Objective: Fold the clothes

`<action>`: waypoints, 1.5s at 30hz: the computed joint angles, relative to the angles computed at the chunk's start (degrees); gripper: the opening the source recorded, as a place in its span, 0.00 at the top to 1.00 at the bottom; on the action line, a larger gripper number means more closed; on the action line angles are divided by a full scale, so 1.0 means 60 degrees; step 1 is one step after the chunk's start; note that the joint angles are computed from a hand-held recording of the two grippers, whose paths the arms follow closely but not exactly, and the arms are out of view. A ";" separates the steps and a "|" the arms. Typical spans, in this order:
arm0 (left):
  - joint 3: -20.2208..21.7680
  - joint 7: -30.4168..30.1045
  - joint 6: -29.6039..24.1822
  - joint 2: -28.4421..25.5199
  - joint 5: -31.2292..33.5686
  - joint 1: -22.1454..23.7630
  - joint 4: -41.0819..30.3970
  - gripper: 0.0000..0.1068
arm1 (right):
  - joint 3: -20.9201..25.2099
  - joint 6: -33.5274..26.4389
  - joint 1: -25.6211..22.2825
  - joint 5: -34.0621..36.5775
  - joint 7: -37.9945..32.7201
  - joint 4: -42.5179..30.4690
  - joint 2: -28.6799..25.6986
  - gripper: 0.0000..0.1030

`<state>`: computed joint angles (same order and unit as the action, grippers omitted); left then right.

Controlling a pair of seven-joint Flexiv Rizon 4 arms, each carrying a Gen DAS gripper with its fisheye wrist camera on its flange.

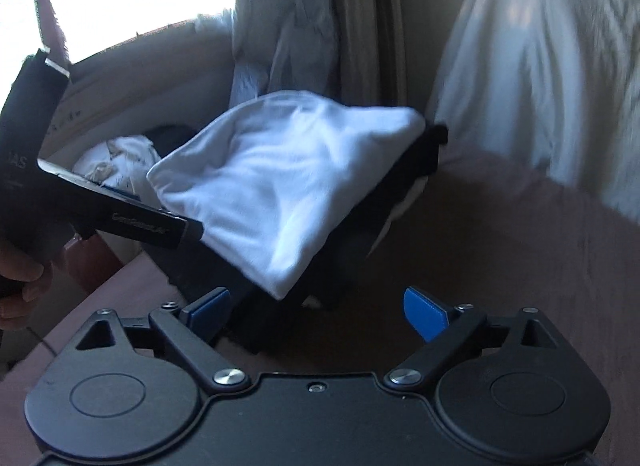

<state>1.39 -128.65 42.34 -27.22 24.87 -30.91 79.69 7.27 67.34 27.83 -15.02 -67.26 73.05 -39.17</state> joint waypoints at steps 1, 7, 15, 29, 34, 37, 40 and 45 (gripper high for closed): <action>-0.0094 0.0245 -0.0233 -0.0034 -0.0202 0.0087 -0.0154 0.20 | 0.0116 -0.0276 -0.0040 0.0020 -0.0141 -0.0208 -0.0036 0.07; -0.0071 0.0606 -0.1605 -0.0382 -0.0586 0.0147 -0.1180 0.17 | -0.0134 -0.2065 0.0208 0.0012 0.0065 -0.1586 -0.0473 0.07; 0.0191 -0.0512 -0.1334 -0.0228 -0.0094 -0.0033 -0.0993 0.15 | -0.0349 -0.2025 0.0135 0.0184 0.0760 -0.1294 -0.0292 0.07; -0.0087 -0.3380 -0.3257 0.0639 0.2691 -0.1709 -0.0417 0.07 | -0.0244 0.0474 -0.0102 -0.0326 0.1332 0.2380 0.1664 0.07; -0.0481 -0.4255 -0.3881 0.1004 0.3987 -0.2513 -0.0213 0.04 | -0.0151 0.1287 -0.0295 -0.0509 0.1739 0.3835 0.2441 0.07; -0.0783 -0.4668 -0.3650 0.1209 0.4438 -0.2728 0.0123 0.04 | -0.0043 0.1962 -0.0474 -0.0446 0.1796 0.4701 0.2845 0.07; -0.1007 -0.5242 -0.2877 0.1309 0.4571 -0.2708 0.0569 0.04 | -0.0782 0.2737 0.0010 -0.1172 0.2634 0.5616 0.3177 0.07; -0.1163 -0.5901 -0.2012 0.1231 0.4239 -0.2540 0.1205 0.04 | -0.1806 0.3122 0.0679 -0.2863 0.3871 0.6416 0.3527 0.07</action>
<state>-5.58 -164.06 30.27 -19.83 50.30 -46.15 86.92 -3.57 86.07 31.91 -32.20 -44.03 111.54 -18.01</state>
